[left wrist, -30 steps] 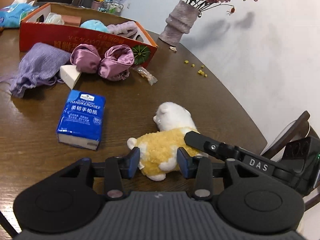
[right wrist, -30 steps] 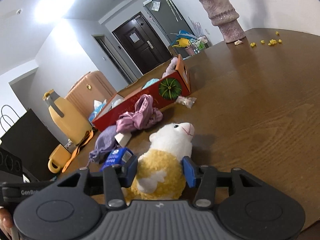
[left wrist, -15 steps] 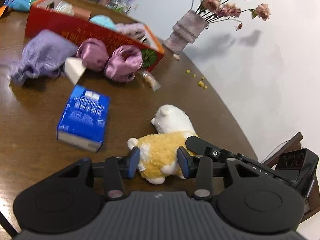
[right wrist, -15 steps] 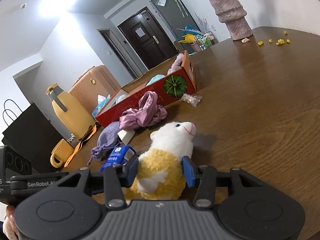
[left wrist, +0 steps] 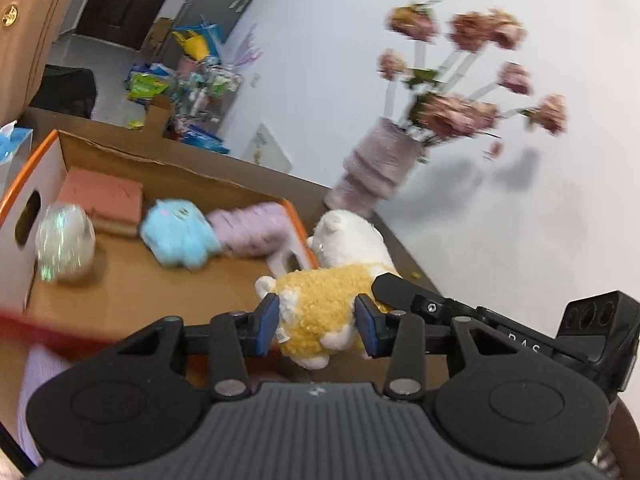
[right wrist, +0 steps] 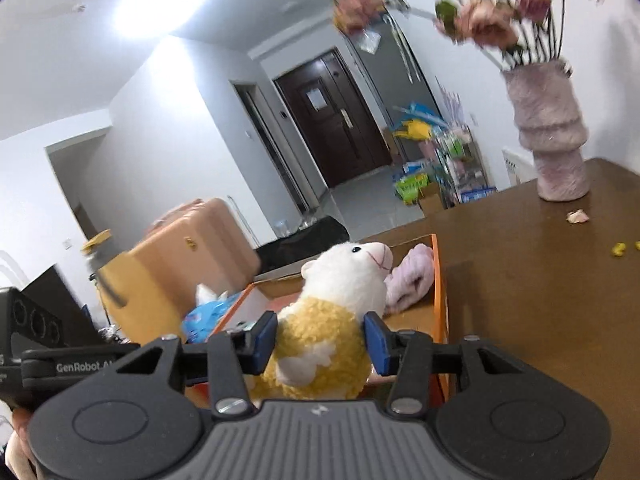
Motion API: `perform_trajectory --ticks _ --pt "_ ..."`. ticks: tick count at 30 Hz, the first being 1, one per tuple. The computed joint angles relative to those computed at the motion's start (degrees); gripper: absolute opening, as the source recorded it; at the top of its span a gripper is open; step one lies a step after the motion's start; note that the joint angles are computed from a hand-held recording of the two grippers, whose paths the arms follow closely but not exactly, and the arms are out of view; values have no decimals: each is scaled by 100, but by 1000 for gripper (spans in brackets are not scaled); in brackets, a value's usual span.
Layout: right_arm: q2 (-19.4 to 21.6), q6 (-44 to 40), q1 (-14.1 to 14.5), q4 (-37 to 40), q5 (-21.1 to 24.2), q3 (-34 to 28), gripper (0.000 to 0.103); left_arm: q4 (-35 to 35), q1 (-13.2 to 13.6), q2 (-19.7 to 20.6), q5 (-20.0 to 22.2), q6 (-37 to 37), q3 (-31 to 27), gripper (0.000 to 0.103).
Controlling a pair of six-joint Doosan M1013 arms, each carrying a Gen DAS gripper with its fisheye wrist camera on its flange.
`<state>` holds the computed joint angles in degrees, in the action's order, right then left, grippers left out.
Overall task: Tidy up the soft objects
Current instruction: 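Carry the plush sheep into the box and open both grippers, then lift both grippers out of the box and move back over the pile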
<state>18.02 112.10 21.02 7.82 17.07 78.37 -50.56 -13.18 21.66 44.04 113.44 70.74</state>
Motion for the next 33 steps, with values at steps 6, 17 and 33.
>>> perform_trajectory --ticks 6,17,33 --pt "700 302 -101 -264 924 -865 46 362 102 723 488 -802 -701 42" --pt "888 999 138 -2020 2158 -1331 50 906 -22 788 583 -894 -693 40" --pt "-256 1892 659 -4315 1658 -371 82 5599 -83 -1199 -2332 -3025 1304 79"
